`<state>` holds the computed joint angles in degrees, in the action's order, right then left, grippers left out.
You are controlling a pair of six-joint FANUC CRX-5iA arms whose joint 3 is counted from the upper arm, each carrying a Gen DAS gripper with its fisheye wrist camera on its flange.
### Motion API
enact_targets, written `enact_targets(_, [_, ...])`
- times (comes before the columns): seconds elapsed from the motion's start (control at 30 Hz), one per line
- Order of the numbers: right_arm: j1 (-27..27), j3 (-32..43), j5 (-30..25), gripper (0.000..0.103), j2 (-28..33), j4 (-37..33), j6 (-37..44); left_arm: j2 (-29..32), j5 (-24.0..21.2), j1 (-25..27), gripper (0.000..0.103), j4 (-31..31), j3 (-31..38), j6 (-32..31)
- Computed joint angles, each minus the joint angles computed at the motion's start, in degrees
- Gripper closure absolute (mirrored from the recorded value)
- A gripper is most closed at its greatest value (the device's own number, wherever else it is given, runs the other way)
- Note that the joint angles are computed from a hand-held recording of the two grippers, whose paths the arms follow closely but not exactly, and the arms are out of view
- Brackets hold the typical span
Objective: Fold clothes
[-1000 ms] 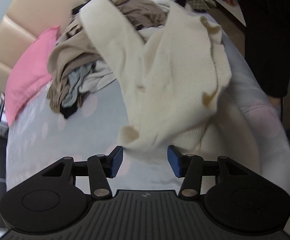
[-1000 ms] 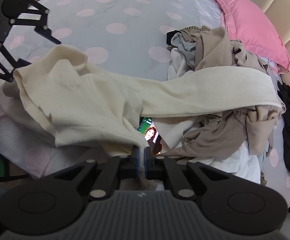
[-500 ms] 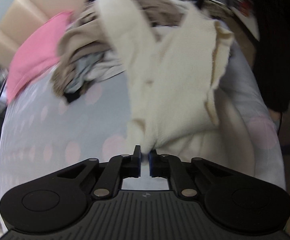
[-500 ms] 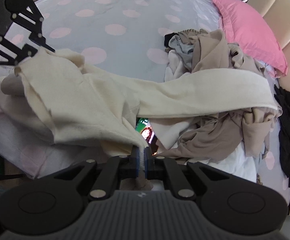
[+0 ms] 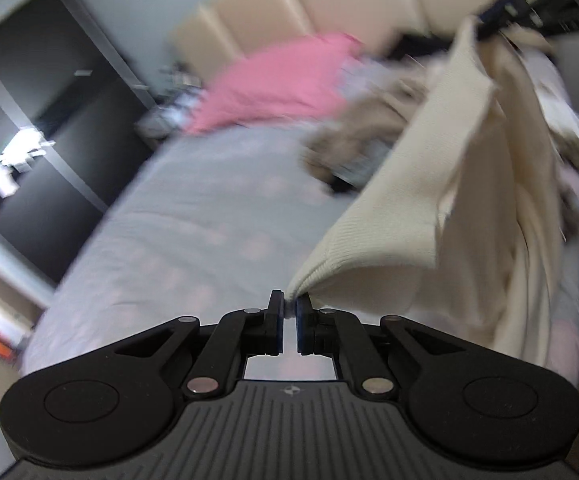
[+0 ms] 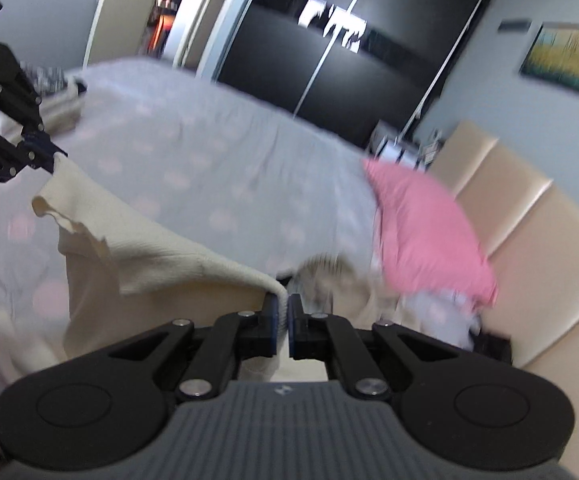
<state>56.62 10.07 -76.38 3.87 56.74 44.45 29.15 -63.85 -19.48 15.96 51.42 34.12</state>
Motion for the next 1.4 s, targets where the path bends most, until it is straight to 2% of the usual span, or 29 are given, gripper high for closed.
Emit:
enact_targets(0.13, [1.0, 3.9, 3.9, 0.098, 2.6, 9.4, -0.5, -4.1, 3.0, 3.8, 0.099, 3.2, 0.6, 6.3])
enact_targets(0.27, [2.1, 7.2, 7.1, 0.098, 4.2, 16.6, -2.6, -9.9, 8.0, 6.9, 0.099, 6.1, -1.9, 8.5])
enact_targets(0.37, [3.1, 9.8, 8.8, 0.098, 4.9, 19.3, -4.1, -13.6, 10.2, 9.2, 0.099, 9.4, -3.5, 9.2])
enact_targets(0.43, [4.0, 11.7, 9.1, 0.098, 5.5, 19.0, -3.8, -15.3, 10.3, 10.1, 0.099, 9.7, -3.7, 9.2])
enact_targets(0.5, [4.8, 12.3, 9.2, 0.098, 5.8, 18.6, -3.4, -15.4, 7.4, 11.0, 0.099, 9.2, -1.8, 10.1])
enact_targets(0.63, [7.0, 12.2, 7.3, 0.098, 6.3, 14.2, -1.2, -14.7, -0.8, 11.1, 0.099, 4.9, -0.1, 11.3])
enact_targets(0.77, [8.0, 10.5, 5.0, 0.098, 6.5, 7.4, -1.1, -15.7, -6.1, 10.7, 0.099, 2.4, -8.0, 10.2])
enact_targets(0.9, [6.2, 7.8, 5.1, 0.098, 6.7, -2.7, -1.6, -15.2, -9.6, 11.2, 0.099, 2.9, -16.4, 10.2])
enact_targets(1.03, [3.1, 6.3, 5.5, 0.098, 8.9, -11.1, 0.0, -11.3, -12.8, 12.3, 0.099, 4.5, -19.2, 10.8])
enact_targets(1.17, [-0.5, 7.1, 5.6, 0.098, 12.7, -17.4, 0.2, -9.1, -10.5, 12.9, 0.097, 7.3, -22.0, 11.7])
enact_targets(1.23, [-1.7, 6.4, 5.6, 0.098, 13.7, -18.8, -1.2, -8.9, -8.3, 13.0, 0.088, 8.1, -24.1, 12.3])
enact_targets(1.3, [-3.0, 7.0, 5.9, 0.098, 15.2, -20.3, -2.1, -8.6, -6.5, 13.0, 0.07, 8.5, -25.5, 12.8])
enact_targets(1.37, [-4.4, 7.5, 6.3, 0.098, 15.9, -22.2, -2.0, -8.5, -4.6, 12.8, 0.062, 8.9, -27.1, 11.6])
enact_targets(1.4, [-4.9, 7.7, 6.5, 0.098, 16.2, -23.0, -1.9, -8.1, -4.0, 12.4, 0.062, 8.1, -26.9, 11.1])
